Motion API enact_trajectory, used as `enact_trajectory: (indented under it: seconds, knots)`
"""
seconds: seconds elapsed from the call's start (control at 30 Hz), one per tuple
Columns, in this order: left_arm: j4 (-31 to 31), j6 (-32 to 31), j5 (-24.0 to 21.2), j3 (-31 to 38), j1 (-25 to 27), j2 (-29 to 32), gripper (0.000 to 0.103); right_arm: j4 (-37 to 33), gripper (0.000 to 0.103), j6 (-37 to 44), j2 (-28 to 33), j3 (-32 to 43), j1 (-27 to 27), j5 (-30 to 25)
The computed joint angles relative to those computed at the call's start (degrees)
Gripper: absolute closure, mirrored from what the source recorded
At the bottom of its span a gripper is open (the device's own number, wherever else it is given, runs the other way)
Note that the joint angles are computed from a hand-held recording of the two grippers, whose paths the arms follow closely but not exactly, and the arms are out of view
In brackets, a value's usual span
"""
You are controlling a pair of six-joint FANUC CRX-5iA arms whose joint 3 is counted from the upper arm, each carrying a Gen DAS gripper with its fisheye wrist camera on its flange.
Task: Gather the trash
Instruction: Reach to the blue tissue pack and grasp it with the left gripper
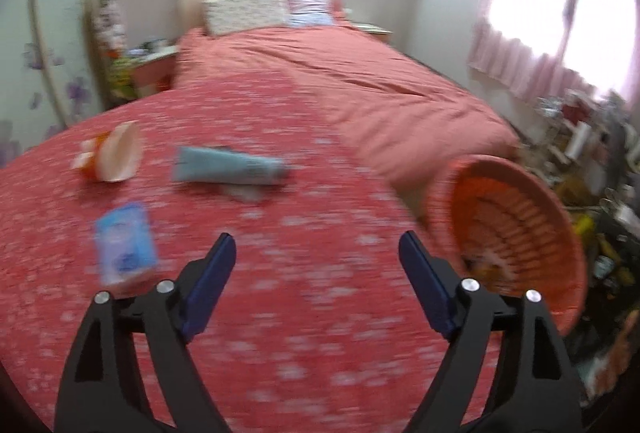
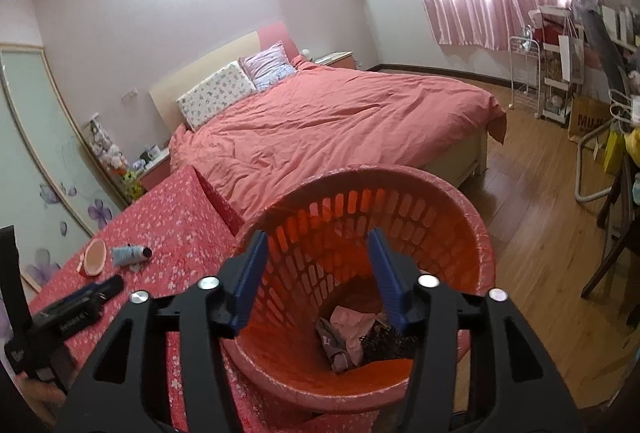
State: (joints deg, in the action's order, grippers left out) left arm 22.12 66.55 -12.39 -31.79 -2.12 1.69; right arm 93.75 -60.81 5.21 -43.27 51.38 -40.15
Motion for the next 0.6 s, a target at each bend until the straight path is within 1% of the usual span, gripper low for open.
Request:
enact_trajectory:
  seconds: [0.1,0.13,0.17,0.2,0.23,0.27,0.3,0.33,0.37,0.43,0.47,0.6]
  knots:
    - [-17.66,16.61,-3.09,3.87,4.22,-0.54,0.017,-3.72,0.033,4.38,1.65,1.94,2.43,-2.42]
    - [-21.38,20.25,-3.95,4.8,4.84,-0.58,0.017,-4.8,0.028,5.86,2.36,2.75,3.16,-3.25]
    - [-26.43,25.38,-5.41,6.33,5.64,-0.34,0.017,-4.93,0.026,6.19,2.62,2.99,3.44,-3.65]
    - [-29.62,28.79,-6.53,7.44,6.44,0.04,0.017,-5.08,0.026,6.53,2.95,3.25,3.78,-4.12]
    - [-31.47,30.94,-7.54,8.28,7.12,0.46,0.017,-5.68,0.026,7.34,3.41,3.75,4.24,-4.65]
    - [-32.07,31.85,-8.2,8.72,7.73,0.8,0.017,-6.25,0.026,8.08,3.76,4.17,4.66,-5.08]
    - [-31.96,32.3,-8.82,9.18,8.33,1.33,0.017,-6.69,0.026,8.69,4.08,4.55,4.87,-5.36]
    - [-29.94,30.84,-8.84,8.95,9.45,1.78,0.017,-7.66,0.026,9.56,4.54,5.07,5.35,-6.06]
    - [-29.24,30.71,-9.11,9.16,9.99,2.37,0.017,-8.27,0.026,10.07,4.94,5.5,5.76,-6.55]
    - [-30.02,32.0,-10.15,10.39,10.27,3.62,0.017,-8.86,0.026,10.61,5.49,6.13,6.07,-6.72]
    - [-29.56,31.7,-10.13,10.58,10.42,4.09,0.017,-9.33,0.026,10.96,5.72,6.42,6.36,-6.85]
    - [-33.52,35.61,-11.54,13.31,9.49,6.05,0.017,-10.65,0.026,12.71,6.32,7.45,7.01,-6.93]
